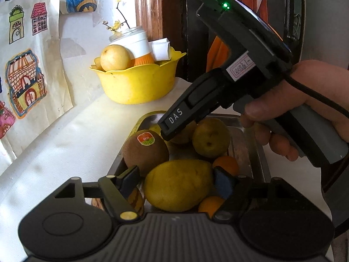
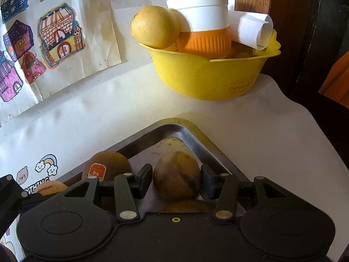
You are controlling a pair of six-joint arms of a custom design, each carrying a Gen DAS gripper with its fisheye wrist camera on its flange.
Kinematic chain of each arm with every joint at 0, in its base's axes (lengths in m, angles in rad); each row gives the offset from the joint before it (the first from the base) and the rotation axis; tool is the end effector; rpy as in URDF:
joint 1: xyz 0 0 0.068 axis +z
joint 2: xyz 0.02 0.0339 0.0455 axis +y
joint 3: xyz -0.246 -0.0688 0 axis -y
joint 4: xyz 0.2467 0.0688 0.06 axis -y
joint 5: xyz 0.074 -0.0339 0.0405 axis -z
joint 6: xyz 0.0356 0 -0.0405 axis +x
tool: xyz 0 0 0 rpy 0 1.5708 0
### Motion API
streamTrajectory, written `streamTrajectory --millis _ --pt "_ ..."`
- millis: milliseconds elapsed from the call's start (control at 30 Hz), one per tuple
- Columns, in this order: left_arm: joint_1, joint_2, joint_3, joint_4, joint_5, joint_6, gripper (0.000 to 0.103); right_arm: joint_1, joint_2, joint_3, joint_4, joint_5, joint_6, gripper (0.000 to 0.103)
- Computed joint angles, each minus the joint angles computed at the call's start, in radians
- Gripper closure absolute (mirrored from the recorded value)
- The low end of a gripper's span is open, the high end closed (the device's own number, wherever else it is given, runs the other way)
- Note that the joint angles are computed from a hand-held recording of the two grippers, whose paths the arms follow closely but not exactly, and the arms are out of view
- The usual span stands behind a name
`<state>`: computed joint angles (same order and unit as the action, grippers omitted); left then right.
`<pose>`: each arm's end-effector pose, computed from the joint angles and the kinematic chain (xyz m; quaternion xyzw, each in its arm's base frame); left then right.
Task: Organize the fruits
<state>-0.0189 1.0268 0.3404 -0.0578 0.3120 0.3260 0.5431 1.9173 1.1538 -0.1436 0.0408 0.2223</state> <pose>0.2007 -0.0147 0.1410 0.2167 0.8806 -0.0799 0.4138 0.3353 0.2007 0.1313 -0.1444 0.9342 0.1037 0.3094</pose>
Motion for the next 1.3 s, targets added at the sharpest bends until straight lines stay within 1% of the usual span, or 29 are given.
streamTrajectory --millis 67,133,267,400,467,533,567,667,767,900,1000,1100,1133,1200,1233,1300 --pt "0.005 -0.011 -0.003 -0.007 0.008 0.011 0.021 -0.003 -0.012 -0.01 0.007 -0.006 0.002 0.047" --pt "0.006 -0.03 -0.012 -0.008 0.008 0.009 0.018 -0.001 -0.028 -0.023 0.017 0.002 0.002 0.04" --pt "0.015 -0.051 -0.008 -0.03 0.014 0.005 0.01 0.008 -0.05 -0.039 0.025 0.014 0.003 0.033" --pt "0.023 -0.067 -0.002 -0.047 0.015 0.003 0.009 0.017 -0.07 -0.054 0.033 0.025 0.011 0.027" --pt "0.038 -0.092 -0.004 -0.068 0.021 0.005 0.005 0.024 -0.089 -0.068 0.043 0.034 0.015 0.02" --pt "0.051 -0.118 -0.006 -0.09 0.028 0.003 0.001 0.033 -0.107 -0.079 0.051 0.048 0.024 0.007" --pt "0.061 -0.132 -0.005 -0.105 0.032 0.0 0.001 0.039 -0.118 -0.088 0.061 0.058 0.03 0.005" --pt "0.113 -0.173 0.003 -0.165 0.07 0.015 0.001 0.049 -0.15 -0.104 0.066 0.066 0.05 0.003" --pt "0.183 -0.235 0.01 -0.242 0.116 0.051 0.001 0.066 -0.194 -0.121 0.056 0.074 0.068 0.003" --pt "0.361 -0.326 0.027 -0.369 0.23 0.156 0.001 0.128 -0.303 -0.171 0.043 0.125 0.098 0.002" --pt "0.577 -0.349 0.059 -0.484 0.351 0.301 0.001 0.205 -0.404 -0.21 0.013 0.198 0.139 0.001" --pt "0.746 -0.301 0.115 -0.58 0.408 0.42 0.001 0.318 -0.487 -0.227 -0.049 0.302 0.211 0.001" --pt "0.797 -0.282 0.137 -0.618 0.422 0.461 0.001 0.35 -0.5 -0.228 -0.067 0.325 0.234 0.001" --pt "0.893 -0.25 0.179 -0.69 0.447 0.539 0.001 0.449 -0.523 -0.224 -0.125 0.405 0.297 0.001" --pt "0.954 -0.234 0.2 -0.736 0.474 0.596 0.001 0.496 -0.526 -0.22 -0.149 0.445 0.321 0.001" --pt "1.082 -0.185 0.246 -0.841 0.537 0.745 0.001 0.607 -0.53 -0.218 -0.2 0.536 0.39 0.001"
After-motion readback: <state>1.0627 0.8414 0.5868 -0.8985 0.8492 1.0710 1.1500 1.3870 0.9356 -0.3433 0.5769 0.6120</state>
